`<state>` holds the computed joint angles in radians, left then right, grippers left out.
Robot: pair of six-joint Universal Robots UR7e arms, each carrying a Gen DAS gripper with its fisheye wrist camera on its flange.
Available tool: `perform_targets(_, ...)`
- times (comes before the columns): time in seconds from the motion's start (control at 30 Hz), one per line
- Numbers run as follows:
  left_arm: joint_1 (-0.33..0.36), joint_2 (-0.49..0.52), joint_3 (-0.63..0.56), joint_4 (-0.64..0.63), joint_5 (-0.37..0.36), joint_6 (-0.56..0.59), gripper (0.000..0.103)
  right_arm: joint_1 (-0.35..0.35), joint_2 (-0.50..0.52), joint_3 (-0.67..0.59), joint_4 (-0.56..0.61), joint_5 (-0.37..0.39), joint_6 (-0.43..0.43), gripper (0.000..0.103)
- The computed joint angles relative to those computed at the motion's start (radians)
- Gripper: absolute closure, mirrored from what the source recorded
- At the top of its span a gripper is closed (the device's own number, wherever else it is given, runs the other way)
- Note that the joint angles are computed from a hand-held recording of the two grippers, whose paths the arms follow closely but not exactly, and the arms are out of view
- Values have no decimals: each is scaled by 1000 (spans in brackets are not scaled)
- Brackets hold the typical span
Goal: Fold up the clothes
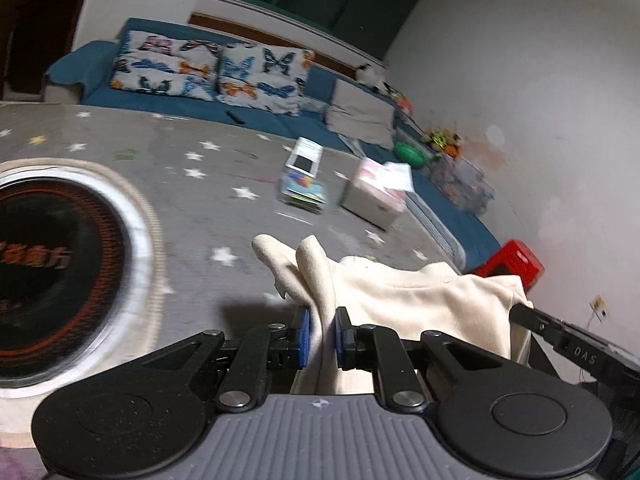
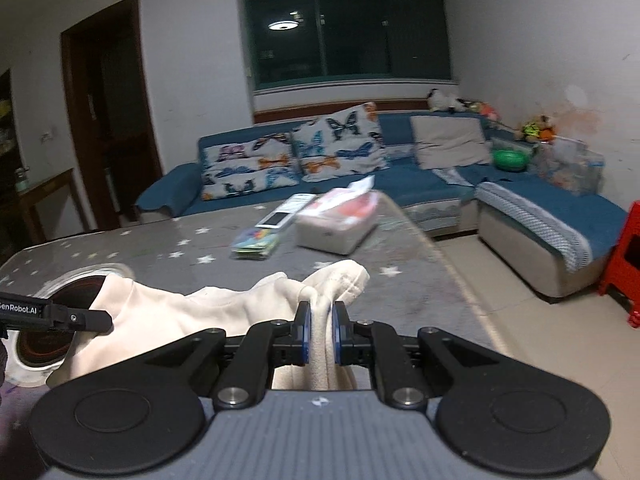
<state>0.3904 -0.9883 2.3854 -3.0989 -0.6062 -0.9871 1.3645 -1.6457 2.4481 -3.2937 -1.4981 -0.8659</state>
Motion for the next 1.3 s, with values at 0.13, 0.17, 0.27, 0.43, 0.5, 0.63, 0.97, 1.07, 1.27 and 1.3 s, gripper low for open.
perform_targets(0.13,15,62,-55,-38,-29,67,89,-28,-19,-11,-4,-1,0,94)
perform_targets(0.17,17,74,-66,-42,-34,81,89,-39,-27,-12,-4,1,-4,94)
perform_targets(0.27,22,106,-100,-44,-48,116,89,-55,-33,-19,-9,-2,-5,94)
perform_targets(0.43,34,143,-141,-35,-63,148,89,-75,-26,-36,-21,-9,-4,94)
perform_targets(0.5,37,155,-157,-25,-65,161,89,-79,-14,-45,-29,-14,-2,94)
perform_targets(0.63,50,179,-182,-10,-63,187,89,-89,9,-54,-46,-30,-1,94)
perform_targets(0.97,70,196,-200,32,-71,185,89,-120,60,-70,-70,-68,2,94)
perform_targets(1.07,73,200,-203,40,-70,186,89,-124,74,-75,-76,-80,3,94)
perform_targets(1.27,79,207,-207,55,-72,185,89,-129,102,-83,-90,-102,6,94)
perform_targets(1.3,80,208,-207,58,-72,184,89,-129,106,-84,-93,-106,7,93)
